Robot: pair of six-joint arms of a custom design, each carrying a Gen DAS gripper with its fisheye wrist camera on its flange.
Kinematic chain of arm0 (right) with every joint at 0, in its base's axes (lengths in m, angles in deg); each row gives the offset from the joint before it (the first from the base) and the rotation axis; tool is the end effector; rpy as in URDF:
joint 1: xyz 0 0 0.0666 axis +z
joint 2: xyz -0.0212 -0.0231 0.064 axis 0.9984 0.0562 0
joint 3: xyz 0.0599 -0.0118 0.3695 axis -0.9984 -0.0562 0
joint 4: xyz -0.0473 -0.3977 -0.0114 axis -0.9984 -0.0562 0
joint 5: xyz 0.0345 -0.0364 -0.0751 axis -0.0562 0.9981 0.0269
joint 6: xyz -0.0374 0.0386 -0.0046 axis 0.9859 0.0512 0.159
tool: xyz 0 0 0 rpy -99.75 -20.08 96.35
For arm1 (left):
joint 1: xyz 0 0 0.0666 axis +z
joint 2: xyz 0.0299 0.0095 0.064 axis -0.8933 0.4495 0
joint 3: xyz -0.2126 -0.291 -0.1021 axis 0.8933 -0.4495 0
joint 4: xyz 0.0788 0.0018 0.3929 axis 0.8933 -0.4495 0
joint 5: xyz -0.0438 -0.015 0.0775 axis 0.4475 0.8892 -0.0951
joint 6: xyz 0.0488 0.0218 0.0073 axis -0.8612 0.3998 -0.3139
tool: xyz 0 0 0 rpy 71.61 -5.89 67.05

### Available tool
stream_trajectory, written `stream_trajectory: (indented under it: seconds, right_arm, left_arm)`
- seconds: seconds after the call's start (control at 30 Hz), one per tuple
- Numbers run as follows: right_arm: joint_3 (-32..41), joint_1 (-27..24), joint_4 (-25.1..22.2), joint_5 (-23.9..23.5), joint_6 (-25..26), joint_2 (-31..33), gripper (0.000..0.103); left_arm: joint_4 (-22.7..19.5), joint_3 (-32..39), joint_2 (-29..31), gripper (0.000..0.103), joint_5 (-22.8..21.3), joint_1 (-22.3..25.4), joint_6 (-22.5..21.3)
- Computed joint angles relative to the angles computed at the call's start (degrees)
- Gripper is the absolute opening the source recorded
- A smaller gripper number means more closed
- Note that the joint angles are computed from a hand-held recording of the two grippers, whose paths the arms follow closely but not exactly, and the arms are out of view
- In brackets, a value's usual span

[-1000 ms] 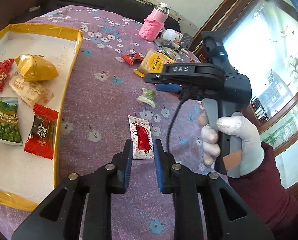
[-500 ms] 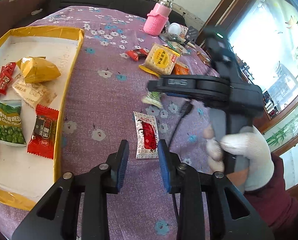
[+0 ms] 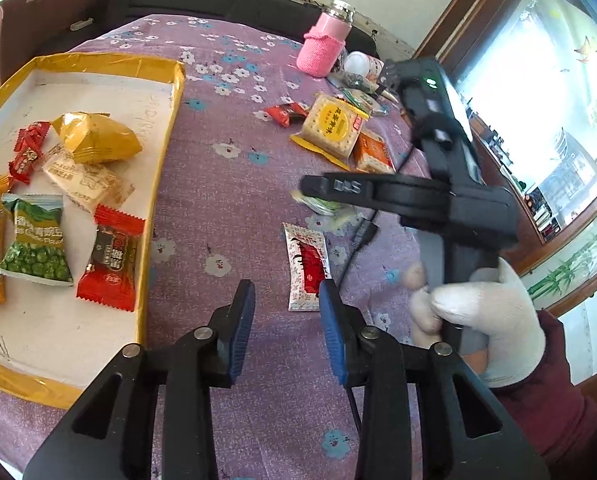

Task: Organize snacks
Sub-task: 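Carry packet with left and green candy with right into tray, release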

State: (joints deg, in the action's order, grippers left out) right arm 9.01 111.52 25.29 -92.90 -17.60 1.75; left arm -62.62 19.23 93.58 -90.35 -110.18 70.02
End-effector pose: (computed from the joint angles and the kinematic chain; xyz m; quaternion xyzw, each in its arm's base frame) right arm 0.4484 0.2143 0.4446 -0.2424 0.9276 0.1533 0.2396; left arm 0.2786 -0.2817 0.4766 -0.1431 0.9246 -0.1582 0.3157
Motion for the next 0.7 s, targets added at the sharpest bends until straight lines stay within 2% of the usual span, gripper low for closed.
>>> stream_trajectory:
  seconds: [0.13, 0.3, 0.33, 0.37, 0.43, 0.47, 0.5, 0.53, 0.7]
  right_arm:
    - [-4.2, -4.2, 1.1, -0.8, 2.9, -3.7, 0.015]
    - [-7.5, -12.0, -0.4, -5.9, 5.4, -6.9, 0.015]
    - [-7.9, -13.0, -0.7, -6.7, 5.8, -7.3, 0.015]
    - [-8.1, -14.1, -1.2, -7.9, 6.0, -7.6, 0.015]
    - [-8.6, -15.8, -1.9, -10.1, 6.3, -7.9, 0.014]
    - [-8.8, -16.6, -2.1, -11.2, 6.5, -8.2, 0.014]
    - [-9.0, -17.2, -2.4, -12.6, 6.6, -8.3, 0.006]
    - [-9.3, -17.8, -2.9, -13.9, 6.8, -8.6, 0.002]
    - [-9.3, -18.6, -3.3, -18.2, 7.4, -9.1, 0.001]
  left_arm:
    - [-1.0, 2.9, 3.9, 0.034, 1.9, 0.1, -3.7]
    - [-4.0, 8.2, 10.6, 0.033, 2.7, 1.6, -8.6]
    - [-5.5, 9.4, 12.2, 0.033, 2.3, 1.8, -9.5]
    - [-5.8, 10.3, 13.2, 0.034, 0.1, 1.4, -11.0]
    - [-9.7, 13.5, 16.1, 0.033, -2.6, 0.5, -13.4]
    - [-11.4, 14.9, 17.3, 0.028, -3.7, -0.1, -14.2]
    - [-11.8, 15.3, 17.5, 0.028, -3.7, -0.4, -14.8]
    - [-11.6, 15.3, 17.5, 0.027, -3.4, -0.5, -14.9]
    - [-10.2, 13.4, 15.1, 0.026, -3.7, -0.8, -12.4]
